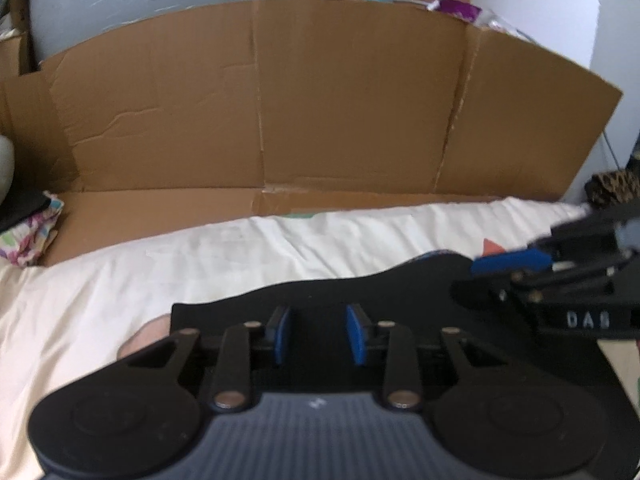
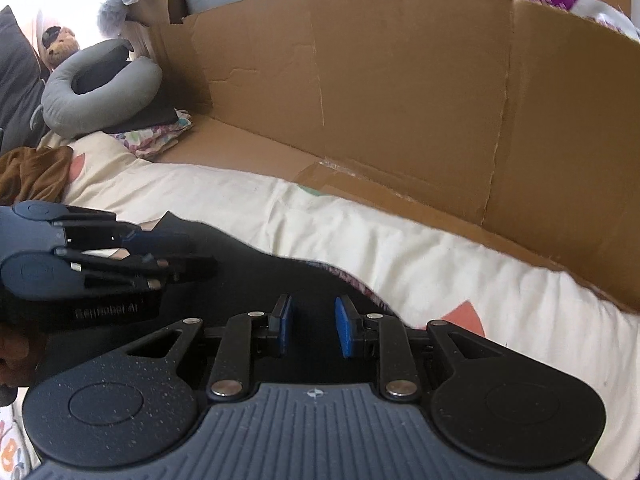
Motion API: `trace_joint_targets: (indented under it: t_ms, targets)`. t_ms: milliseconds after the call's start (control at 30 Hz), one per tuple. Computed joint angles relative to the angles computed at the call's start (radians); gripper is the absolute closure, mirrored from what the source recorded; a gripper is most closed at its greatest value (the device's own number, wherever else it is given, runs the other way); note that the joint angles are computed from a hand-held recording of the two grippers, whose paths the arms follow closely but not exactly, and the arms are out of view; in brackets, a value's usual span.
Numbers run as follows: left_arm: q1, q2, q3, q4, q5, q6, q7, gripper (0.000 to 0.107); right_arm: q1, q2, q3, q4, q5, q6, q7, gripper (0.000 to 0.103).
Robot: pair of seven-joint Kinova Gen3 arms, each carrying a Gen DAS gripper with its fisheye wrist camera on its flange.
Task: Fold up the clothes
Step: 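Lower the shorts flat onto the sheet and open both tools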
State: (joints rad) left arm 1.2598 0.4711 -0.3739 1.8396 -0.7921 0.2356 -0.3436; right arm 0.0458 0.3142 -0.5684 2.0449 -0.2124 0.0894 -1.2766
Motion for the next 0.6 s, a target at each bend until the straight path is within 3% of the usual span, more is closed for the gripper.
trace_joint_targets:
  t_ms: [200,467,600]
  targets:
    - [-0.03,0.005,0.029,0.004,0.03,-0.002,-0.041,0.073,-0.108,0.003,0.1,-0.013,0.031,0.019,-0.018,0.079]
    - [-0.077,0.019,0.072,-0.017,0.097,0.012,-0.099,0.073,-0.066,0.051,0.082,-0.045,-0.04,0.053,-0.017,0.073]
    - [-0.041,0.012,0.051,-0.036,0.095,0.057,-0.075,0.074,-0.146,0.05,0.18,-0.074,-0.033,0.094,-0.06,0.06]
